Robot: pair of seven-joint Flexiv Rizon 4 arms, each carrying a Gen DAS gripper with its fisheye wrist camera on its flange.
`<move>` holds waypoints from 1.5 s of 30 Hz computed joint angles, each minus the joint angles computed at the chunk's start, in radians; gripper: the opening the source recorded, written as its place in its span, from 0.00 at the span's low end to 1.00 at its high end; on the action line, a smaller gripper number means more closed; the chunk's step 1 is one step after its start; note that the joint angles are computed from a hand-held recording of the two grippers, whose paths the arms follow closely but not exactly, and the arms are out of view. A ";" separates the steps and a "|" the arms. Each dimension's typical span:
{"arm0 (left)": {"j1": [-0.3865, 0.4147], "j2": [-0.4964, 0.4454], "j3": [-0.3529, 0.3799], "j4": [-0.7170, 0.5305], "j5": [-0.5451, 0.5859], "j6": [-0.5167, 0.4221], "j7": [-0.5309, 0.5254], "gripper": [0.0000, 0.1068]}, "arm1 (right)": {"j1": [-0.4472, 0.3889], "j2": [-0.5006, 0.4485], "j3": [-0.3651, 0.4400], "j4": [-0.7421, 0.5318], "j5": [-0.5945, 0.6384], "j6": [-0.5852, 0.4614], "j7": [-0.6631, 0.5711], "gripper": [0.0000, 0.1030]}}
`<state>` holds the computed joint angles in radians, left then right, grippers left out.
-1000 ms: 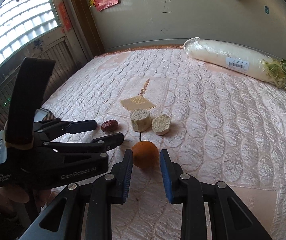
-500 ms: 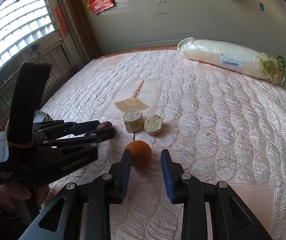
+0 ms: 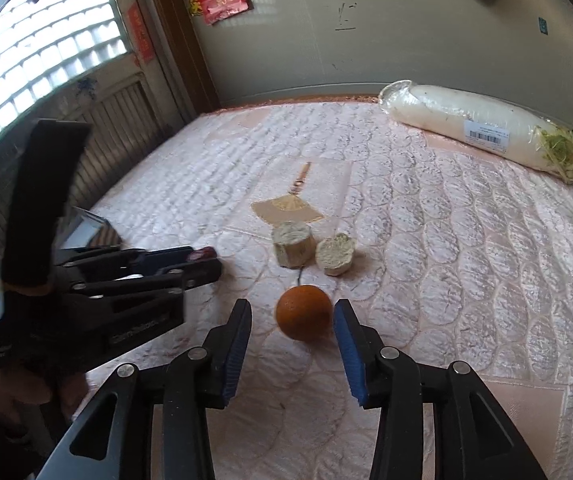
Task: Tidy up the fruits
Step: 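Carry the red date and orange over the tray and open both grippers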
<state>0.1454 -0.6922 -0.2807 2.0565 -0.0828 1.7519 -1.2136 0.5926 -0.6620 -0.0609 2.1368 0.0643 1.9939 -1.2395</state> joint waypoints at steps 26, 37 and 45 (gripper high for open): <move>0.265 0.169 -0.079 0.258 0.180 0.154 -0.164 0.24 | 0.293 0.058 -0.117 0.037 0.178 0.021 -0.046 0.30; 0.407 0.237 -0.051 0.330 0.301 0.224 -0.244 0.24 | 0.370 0.050 -0.108 -0.024 0.144 -0.016 -0.064 0.30; 0.550 0.251 -0.062 0.354 0.365 0.228 -0.287 0.24 | 0.403 0.028 -0.102 -0.082 0.080 -0.060 -0.057 0.30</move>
<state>0.6958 -0.4410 -0.3423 2.4104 0.2821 1.9800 -1.5001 0.9955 -0.6340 -0.1630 2.0544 0.1441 1.9343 -1.2968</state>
